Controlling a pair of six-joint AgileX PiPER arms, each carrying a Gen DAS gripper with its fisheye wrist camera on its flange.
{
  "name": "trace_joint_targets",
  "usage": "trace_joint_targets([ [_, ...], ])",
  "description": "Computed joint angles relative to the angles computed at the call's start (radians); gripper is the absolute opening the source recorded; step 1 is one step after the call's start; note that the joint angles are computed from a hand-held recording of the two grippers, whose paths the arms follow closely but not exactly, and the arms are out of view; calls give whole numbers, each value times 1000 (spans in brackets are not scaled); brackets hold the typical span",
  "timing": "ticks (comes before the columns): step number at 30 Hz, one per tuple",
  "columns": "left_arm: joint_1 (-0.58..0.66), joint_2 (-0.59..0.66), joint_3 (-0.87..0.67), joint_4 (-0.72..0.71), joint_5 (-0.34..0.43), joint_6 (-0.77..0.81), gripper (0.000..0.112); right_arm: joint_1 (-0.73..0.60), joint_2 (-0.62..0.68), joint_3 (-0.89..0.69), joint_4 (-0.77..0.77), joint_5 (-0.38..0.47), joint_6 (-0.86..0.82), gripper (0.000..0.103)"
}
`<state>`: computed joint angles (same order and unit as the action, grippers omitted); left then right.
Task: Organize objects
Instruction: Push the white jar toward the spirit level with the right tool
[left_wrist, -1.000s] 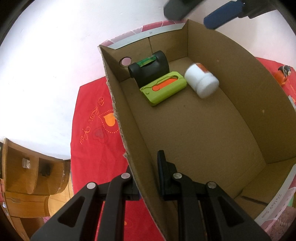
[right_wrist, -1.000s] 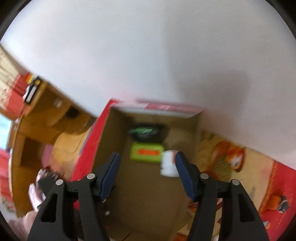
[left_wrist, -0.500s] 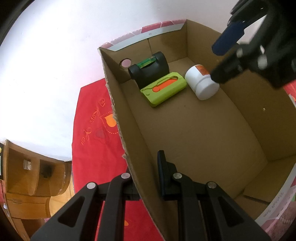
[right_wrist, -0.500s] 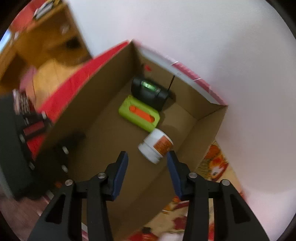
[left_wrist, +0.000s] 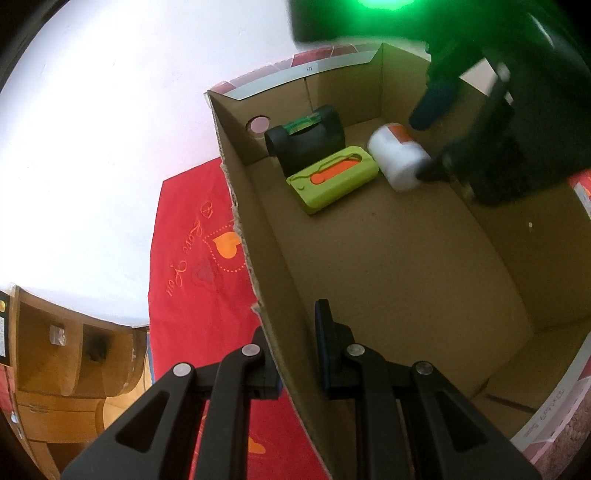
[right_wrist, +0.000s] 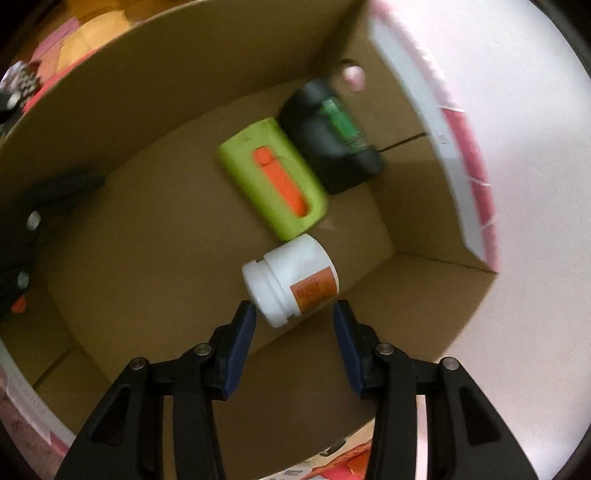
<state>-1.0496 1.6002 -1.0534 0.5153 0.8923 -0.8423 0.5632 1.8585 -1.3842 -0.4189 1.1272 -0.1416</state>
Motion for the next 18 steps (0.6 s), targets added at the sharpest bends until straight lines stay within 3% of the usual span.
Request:
trace_joint_targets([
  [13,-25,2,-16,-1,19,-20,15,-87,20,-176,-71,-41,93,34],
  [18,-19,-8,-6,-2,12,-11,15,-64,40,-203,-199,-63,148,29],
])
